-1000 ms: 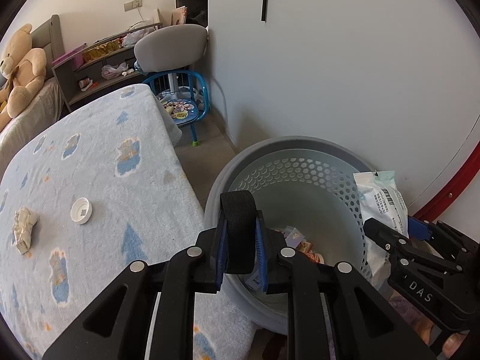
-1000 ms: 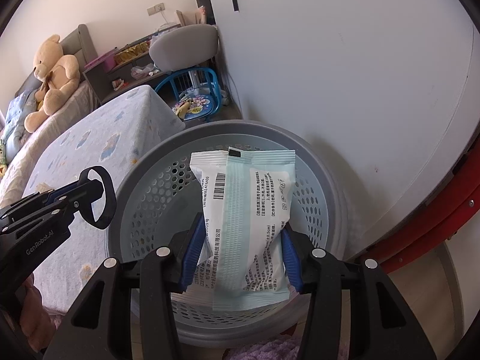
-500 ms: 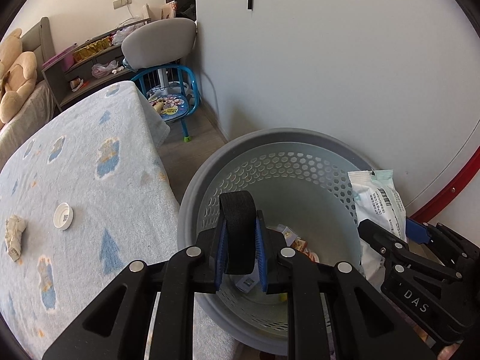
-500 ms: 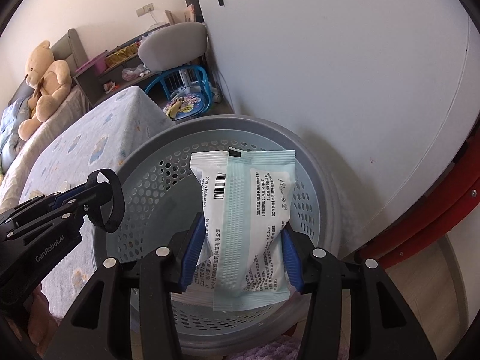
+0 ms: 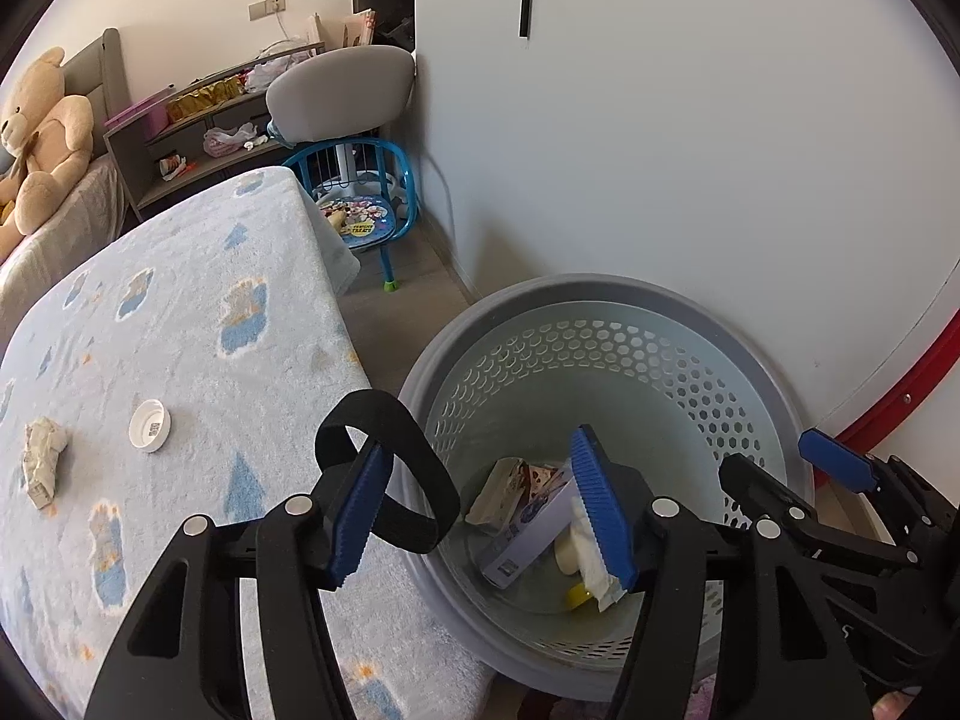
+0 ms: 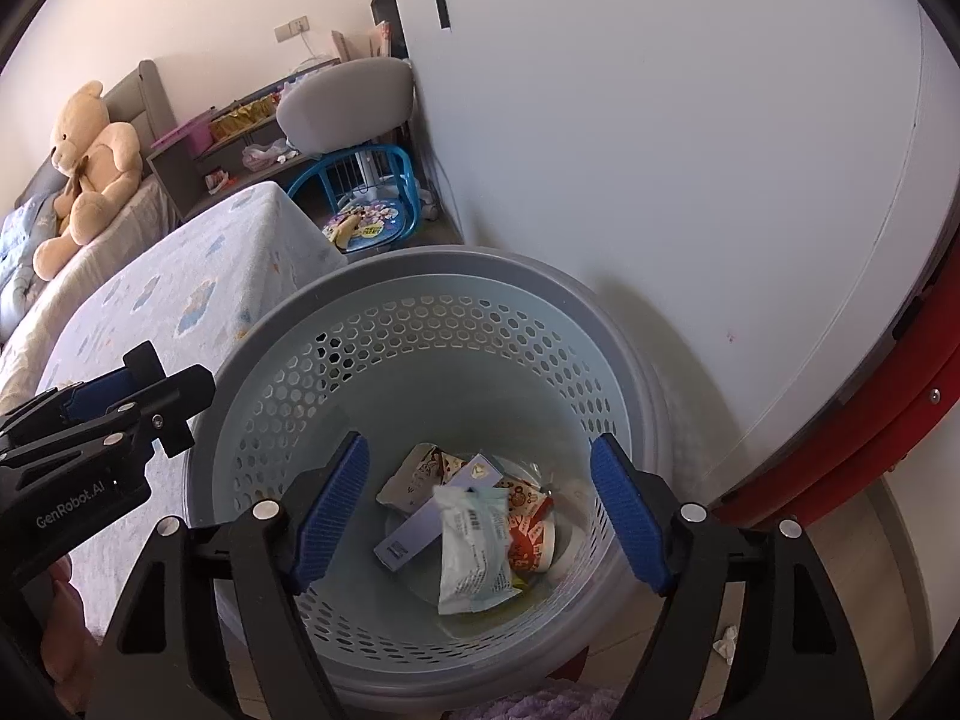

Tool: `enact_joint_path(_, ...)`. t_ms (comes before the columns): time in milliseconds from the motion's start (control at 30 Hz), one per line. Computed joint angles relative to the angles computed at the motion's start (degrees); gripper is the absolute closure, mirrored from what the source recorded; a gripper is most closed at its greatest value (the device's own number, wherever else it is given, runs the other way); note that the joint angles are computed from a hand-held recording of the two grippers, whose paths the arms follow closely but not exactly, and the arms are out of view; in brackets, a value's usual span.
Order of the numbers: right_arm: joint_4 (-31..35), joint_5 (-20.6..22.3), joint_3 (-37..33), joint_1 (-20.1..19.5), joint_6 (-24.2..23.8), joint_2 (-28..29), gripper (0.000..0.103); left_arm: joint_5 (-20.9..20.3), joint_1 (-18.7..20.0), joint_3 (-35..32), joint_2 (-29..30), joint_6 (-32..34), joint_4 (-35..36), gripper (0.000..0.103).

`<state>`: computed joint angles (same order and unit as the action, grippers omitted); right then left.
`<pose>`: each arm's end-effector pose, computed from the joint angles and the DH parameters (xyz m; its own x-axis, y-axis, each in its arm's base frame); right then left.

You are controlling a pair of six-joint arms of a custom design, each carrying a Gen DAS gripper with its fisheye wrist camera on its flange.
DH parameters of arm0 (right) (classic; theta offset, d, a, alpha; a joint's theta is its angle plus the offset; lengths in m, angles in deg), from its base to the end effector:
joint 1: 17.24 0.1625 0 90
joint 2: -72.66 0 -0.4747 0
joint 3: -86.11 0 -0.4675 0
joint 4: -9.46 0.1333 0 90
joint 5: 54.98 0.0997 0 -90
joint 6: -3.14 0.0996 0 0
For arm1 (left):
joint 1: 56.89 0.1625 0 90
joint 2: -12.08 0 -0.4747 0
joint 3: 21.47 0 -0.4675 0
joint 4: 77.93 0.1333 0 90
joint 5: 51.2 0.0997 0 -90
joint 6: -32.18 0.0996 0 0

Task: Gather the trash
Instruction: 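Open both grippers to drop packet and hair tie into the basket, then withdraw both grippers from the basket back toward the table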

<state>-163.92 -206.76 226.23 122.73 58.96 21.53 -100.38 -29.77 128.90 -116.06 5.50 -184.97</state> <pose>0.3362 -0.2229 0.0080 -0.7642 0.2950 0.5735 -0.2311 0.7050 -0.6705 -0.1161 -0.2824 0.2749 -0.6592 0.4221 -0.6223 0.6608 0.7202 -0.2115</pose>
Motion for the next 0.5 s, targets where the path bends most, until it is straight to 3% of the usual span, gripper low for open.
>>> enact_joint_path(500,1.77,-0.1,-0.24,0.47,1.82,-0.31,0.022,0.73,-1.27,-0.31,-3.39,-2.1,4.13,0.038)
